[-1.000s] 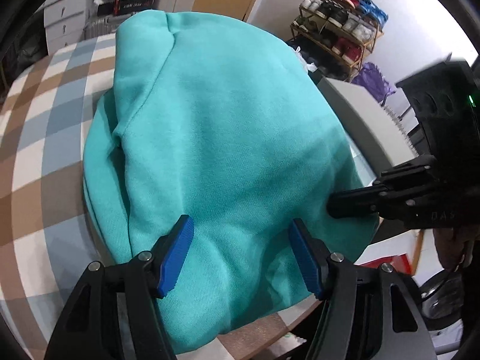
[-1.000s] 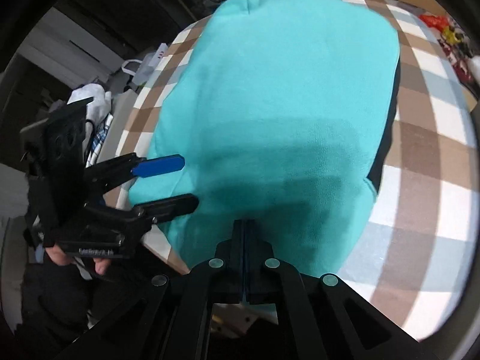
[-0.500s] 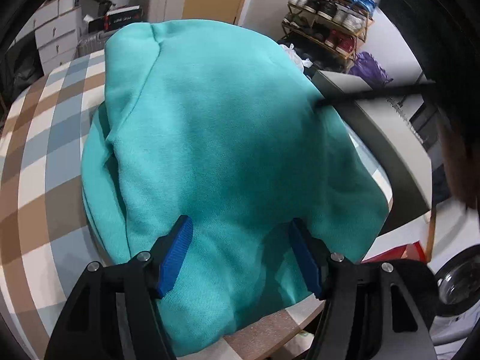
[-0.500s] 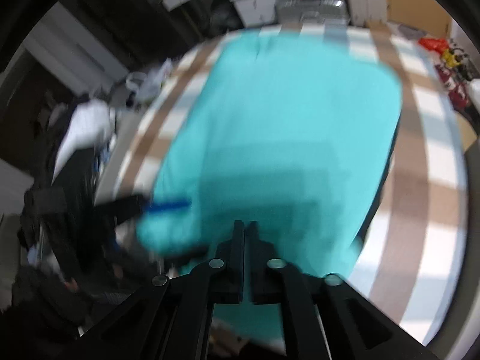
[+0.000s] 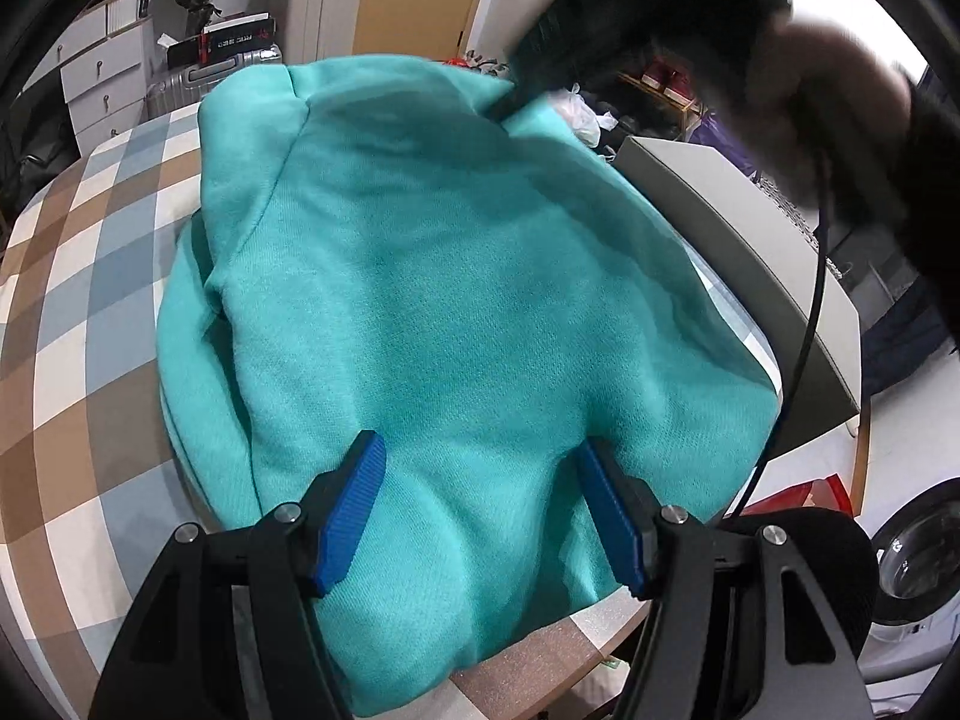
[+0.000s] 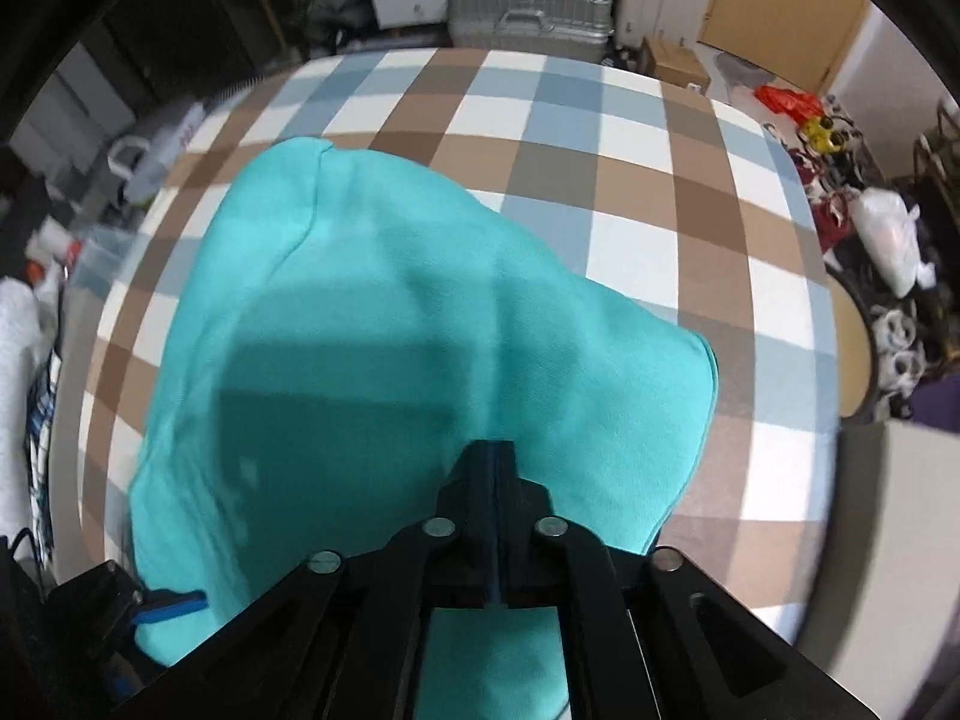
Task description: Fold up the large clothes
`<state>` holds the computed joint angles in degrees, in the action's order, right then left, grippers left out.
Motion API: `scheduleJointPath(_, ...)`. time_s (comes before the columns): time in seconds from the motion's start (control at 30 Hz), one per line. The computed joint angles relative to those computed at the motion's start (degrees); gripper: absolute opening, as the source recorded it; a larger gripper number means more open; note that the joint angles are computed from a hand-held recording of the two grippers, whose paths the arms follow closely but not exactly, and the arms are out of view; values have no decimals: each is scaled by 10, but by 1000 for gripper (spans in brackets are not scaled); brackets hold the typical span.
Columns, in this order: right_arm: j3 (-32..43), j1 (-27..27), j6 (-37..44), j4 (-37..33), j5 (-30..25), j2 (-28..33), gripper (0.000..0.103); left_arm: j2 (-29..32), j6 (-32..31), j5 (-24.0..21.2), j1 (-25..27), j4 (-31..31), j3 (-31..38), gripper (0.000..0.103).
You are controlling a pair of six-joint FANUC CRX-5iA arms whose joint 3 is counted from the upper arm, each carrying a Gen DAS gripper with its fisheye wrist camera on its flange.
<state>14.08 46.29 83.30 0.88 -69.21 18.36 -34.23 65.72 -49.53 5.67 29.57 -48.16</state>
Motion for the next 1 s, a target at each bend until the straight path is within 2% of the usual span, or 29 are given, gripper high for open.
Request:
scheduleJointPath(0.1, 27, -4, 26, -35, 31, -9, 2, -1, 4, 3, -2, -5, -1, 61)
scheduleJointPath(0.23, 91, 8, 33, -63, 27, 39, 2, -8, 3, 3, -3, -6, -4, 61)
scheduleJointPath(0.33, 139, 28, 14, -42, -26, 108, 2, -12, -33, -2, 15, 33, -20, 61)
scheduleJointPath(0.37, 139, 35, -16, -27, -31, 125, 2, -12, -41, -4, 20, 40, -22, 61)
scheduleJointPath(0.43, 120, 52, -48, 9, -12, 123, 2, -16, -63, -14, 33, 62, -30, 61)
scheduleJointPath(0.5, 120, 61, -62, 28, -21, 121, 2, -22, -90, -26, 47, 87, -39, 61)
scheduleJointPath(0.53, 117, 55, -49, 7, -17, 106, 2, -26, -101, -33, 55, 97, -43, 61)
scheduleJointPath(0.6, 78, 29, -21, -58, 27, 49, 2, -61, -146, -62, 105, 171, -70, 61)
scheduleJointPath(0.67, 25, -12, 2, -141, 74, -21, 11, -96, -196, -93, 157, 232, -93, 61)
scheduleJointPath(0.7, -20, -41, 16, -189, 111, -71, 29, -123, -214, -107, 195, 254, -102, 62)
scheduleJointPath(0.73, -50, -55, 17, -206, 135, -101, 51, -133, -220, -112, 213, 262, -105, 64)
scheduleJointPath(0.8, -118, -94, 36, -244, 170, -164, 69, -136, -208, -115, 253, 271, -108, 84)
scheduleJointPath(0.9, -191, -151, 78, -279, 173, -221, 69, -74, -167, -94, 244, 256, -89, 85)
scheduleJointPath(1.0, -223, -208, 114, -336, 151, -231, 69, -21, -113, -48, 211, 260, -83, 85)
